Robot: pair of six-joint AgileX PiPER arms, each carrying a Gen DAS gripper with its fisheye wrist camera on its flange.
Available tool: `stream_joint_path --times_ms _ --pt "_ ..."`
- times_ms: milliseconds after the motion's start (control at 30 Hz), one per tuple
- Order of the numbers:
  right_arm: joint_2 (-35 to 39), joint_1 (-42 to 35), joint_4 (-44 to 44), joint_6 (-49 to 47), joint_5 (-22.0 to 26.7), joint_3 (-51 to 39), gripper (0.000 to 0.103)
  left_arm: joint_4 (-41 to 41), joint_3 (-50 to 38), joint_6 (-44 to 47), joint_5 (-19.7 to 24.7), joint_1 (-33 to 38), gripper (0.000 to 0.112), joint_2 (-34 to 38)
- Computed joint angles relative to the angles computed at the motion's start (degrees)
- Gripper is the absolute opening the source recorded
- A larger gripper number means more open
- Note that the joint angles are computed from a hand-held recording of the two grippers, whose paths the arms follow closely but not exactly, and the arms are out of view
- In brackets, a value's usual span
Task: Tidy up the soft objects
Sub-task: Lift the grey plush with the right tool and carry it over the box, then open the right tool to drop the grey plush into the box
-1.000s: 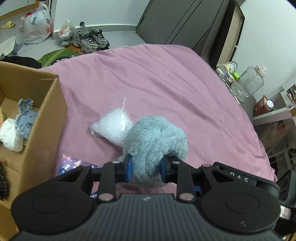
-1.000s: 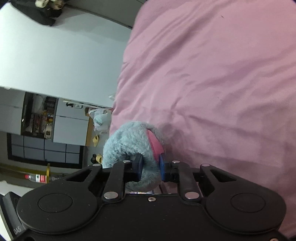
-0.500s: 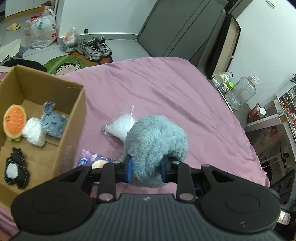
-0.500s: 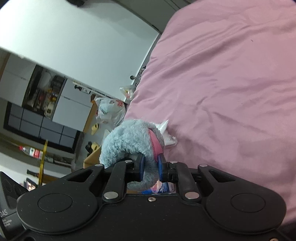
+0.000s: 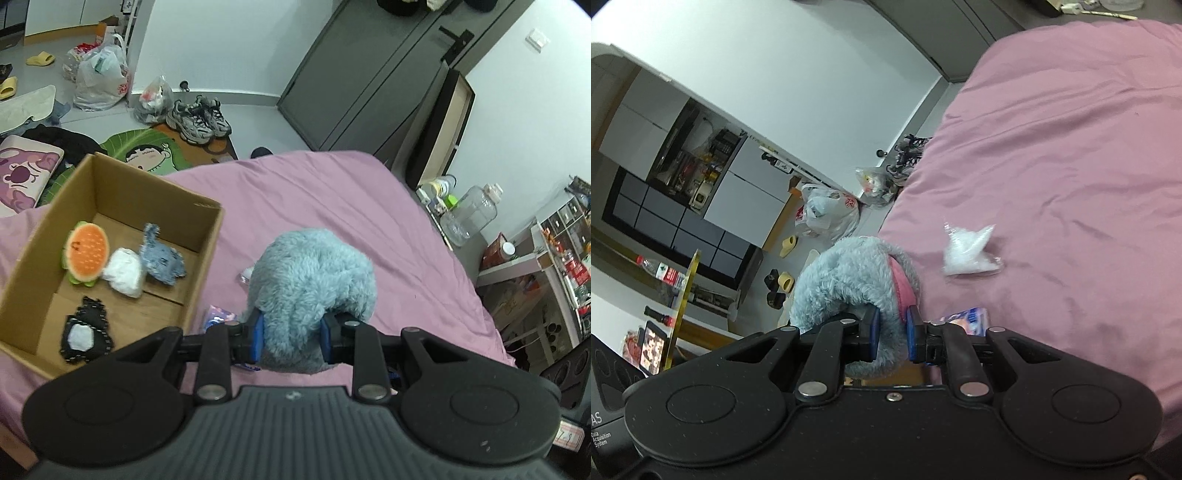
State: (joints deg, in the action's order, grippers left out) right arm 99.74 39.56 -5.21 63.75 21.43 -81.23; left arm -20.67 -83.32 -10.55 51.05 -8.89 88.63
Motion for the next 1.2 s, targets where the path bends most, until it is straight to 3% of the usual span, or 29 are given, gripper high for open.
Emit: stream_joint_path --times_ms 367,800,1200 --pt "6.5 6.6 -8.0 6.7 9.2 -13.4 0.015 -7.0 2.4 8.1 3.9 9.9 0.028 -3.6" --pt "17.3 11.4 -9.1 5.2 21.7 -32.5 0.015 -15.7 4.1 18.1 8.5 22.0 0.028 -3.0" --pt "24.4 13.2 -9.0 3.8 32.4 -44.3 0.017 -20.3 5.3 23.2 11.6 27.5 0.028 0.7"
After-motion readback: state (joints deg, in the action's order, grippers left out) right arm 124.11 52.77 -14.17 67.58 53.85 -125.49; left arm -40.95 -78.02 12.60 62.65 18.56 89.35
